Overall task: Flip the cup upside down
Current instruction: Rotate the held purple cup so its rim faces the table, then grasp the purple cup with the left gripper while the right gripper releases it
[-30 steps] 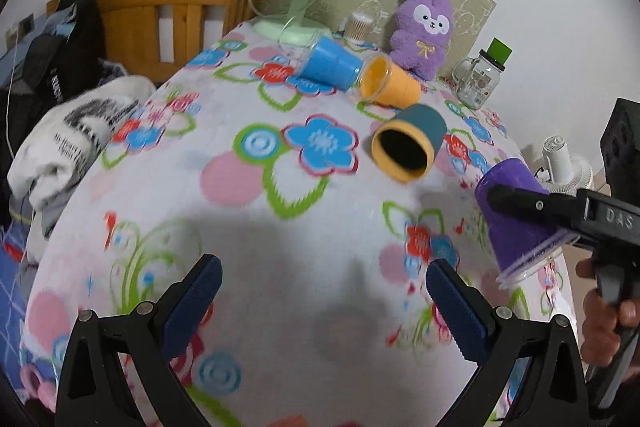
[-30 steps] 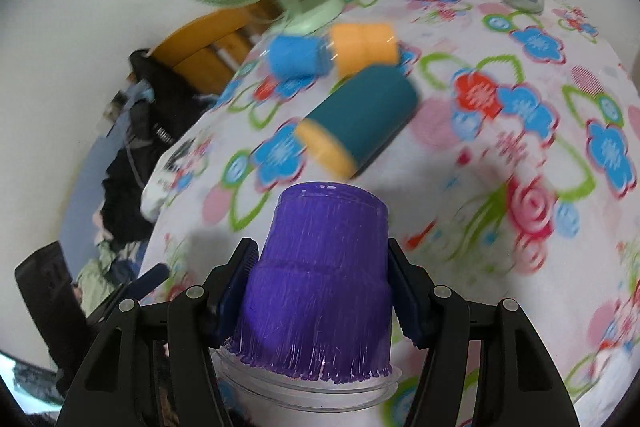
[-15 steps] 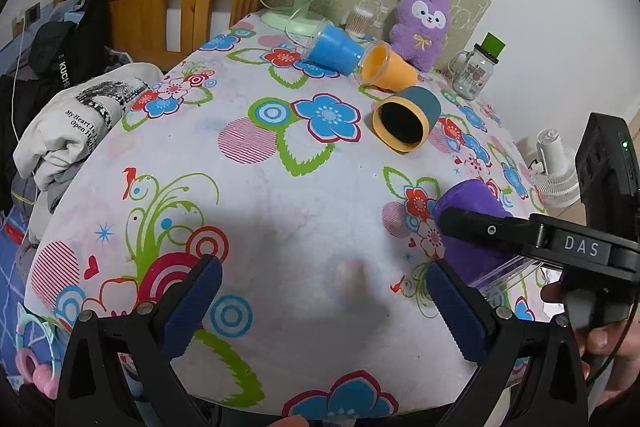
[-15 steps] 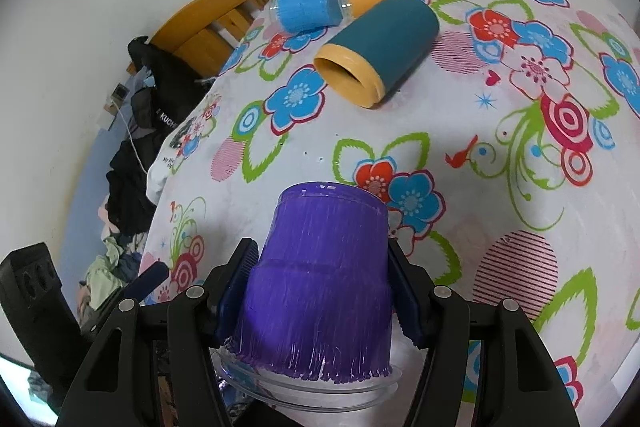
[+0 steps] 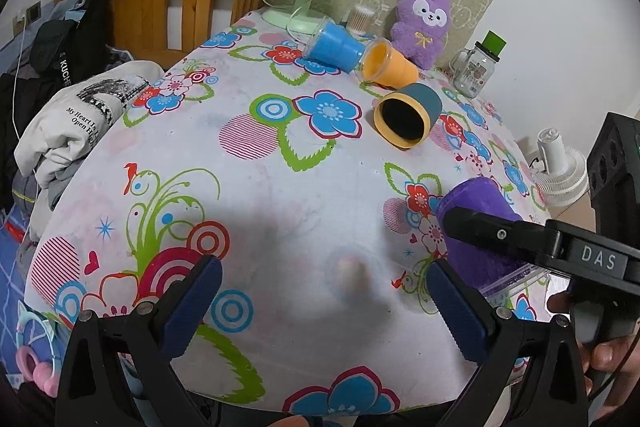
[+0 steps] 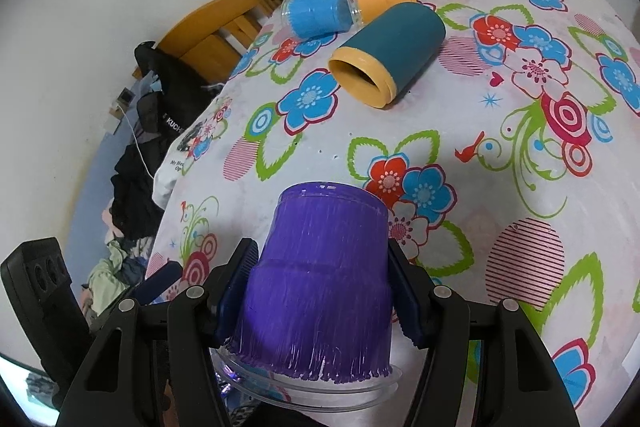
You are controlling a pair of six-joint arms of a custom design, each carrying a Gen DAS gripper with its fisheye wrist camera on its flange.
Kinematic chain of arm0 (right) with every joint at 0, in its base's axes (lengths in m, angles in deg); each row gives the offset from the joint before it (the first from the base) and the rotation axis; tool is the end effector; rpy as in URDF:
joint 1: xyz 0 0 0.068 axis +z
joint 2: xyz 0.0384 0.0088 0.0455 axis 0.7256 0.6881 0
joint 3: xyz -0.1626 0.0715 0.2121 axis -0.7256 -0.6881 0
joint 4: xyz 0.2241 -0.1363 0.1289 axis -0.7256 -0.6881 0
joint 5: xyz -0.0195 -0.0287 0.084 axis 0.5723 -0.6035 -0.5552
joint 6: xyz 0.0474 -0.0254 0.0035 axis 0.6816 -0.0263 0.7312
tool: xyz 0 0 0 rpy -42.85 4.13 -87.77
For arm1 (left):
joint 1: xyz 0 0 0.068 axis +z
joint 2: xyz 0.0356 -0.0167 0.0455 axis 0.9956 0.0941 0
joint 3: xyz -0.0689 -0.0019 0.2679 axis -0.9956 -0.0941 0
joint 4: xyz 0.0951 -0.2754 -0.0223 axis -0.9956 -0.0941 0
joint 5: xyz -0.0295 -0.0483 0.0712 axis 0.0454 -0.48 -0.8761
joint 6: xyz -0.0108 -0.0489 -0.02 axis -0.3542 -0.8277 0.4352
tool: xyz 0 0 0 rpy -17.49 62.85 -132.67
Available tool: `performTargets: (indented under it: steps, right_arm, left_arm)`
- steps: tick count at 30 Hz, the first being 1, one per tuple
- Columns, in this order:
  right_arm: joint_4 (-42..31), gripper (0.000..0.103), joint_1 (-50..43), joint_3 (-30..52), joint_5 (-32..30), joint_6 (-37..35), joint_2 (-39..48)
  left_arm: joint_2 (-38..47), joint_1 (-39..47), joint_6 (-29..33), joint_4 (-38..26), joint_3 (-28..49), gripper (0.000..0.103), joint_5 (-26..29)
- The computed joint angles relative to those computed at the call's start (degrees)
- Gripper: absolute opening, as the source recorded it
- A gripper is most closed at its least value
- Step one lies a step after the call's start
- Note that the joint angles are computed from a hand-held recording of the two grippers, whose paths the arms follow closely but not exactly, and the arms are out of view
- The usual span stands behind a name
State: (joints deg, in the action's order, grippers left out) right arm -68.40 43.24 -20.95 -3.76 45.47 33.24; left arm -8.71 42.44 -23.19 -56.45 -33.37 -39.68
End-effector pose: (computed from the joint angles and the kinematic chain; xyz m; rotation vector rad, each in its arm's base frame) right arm 0.2943 0.0022 0.1555 -0.1507 2.6126 0.7235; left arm 0.2202 -0.1878 0.1534 -0.1726 2.4735 -0.3622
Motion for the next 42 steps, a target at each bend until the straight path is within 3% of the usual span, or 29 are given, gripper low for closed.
performTargets:
  steps: [3, 7, 17, 22, 28, 32, 35, 38, 40, 42]
  right_arm:
    - [1.2, 0.068, 0.9, -0.5, 2.4, 0.7, 1.0]
    - [1.2, 0.089, 0.3, -0.8, 2.0, 0.9, 1.8]
    - [-1.4, 0.09, -6.7, -1.9, -4.0, -3.0, -3.2]
    - [-3.3, 0.09, -13.4, -2.4, -6.6, -6.0, -3.7]
    - [-5.3, 0.09, -20.8, -1.9, -8.8, -10.0, -1.2]
    - [-5.6, 0.09, -24.5, -1.5, -10.0, -12.0, 1.2]
    - [-5.7, 0.09, -26.7, -1.2, -10.9, -13.0, 2.9]
    - [-5.5, 0.09, -27.7, -1.3, -11.5, -13.4, 3.6]
    - [-5.4, 0.09, -28.2, -1.1, -12.0, -13.6, 4.1]
    - [-5.3, 0.09, -28.4, -0.9, -12.3, -13.7, 4.7]
  left_arm:
    - [0.3, -0.1, -0.3, -0.1, 0.1, 0.103, 0.1]
    - [0.7, -0.2, -0.1, -0.4, 0.5, 0.103, 0.3]
    - [-0.2, 0.8, 0.6, -1.5, 2.2, 0.103, 1.3]
    - [1.1, 1.5, 3.5, -2.8, 7.1, 0.103, 2.2]
    - [11.6, 1.9, 8.4, -5.9, 18.0, 0.103, 8.7]
    - [19.9, 2.9, 12.0, -10.4, 25.5, 0.103, 15.5]
    - [25.5, 3.2, 14.4, -16.2, 31.4, 0.103, 17.6]
    - [29.4, 4.0, 15.8, -20.4, 35.4, 0.097, 20.0]
    - [31.0, 4.3, 15.9, -21.9, 36.7, 0.077, 21.2]
    - [32.2, 4.4, 16.6, -23.4, 38.1, 0.071, 21.5]
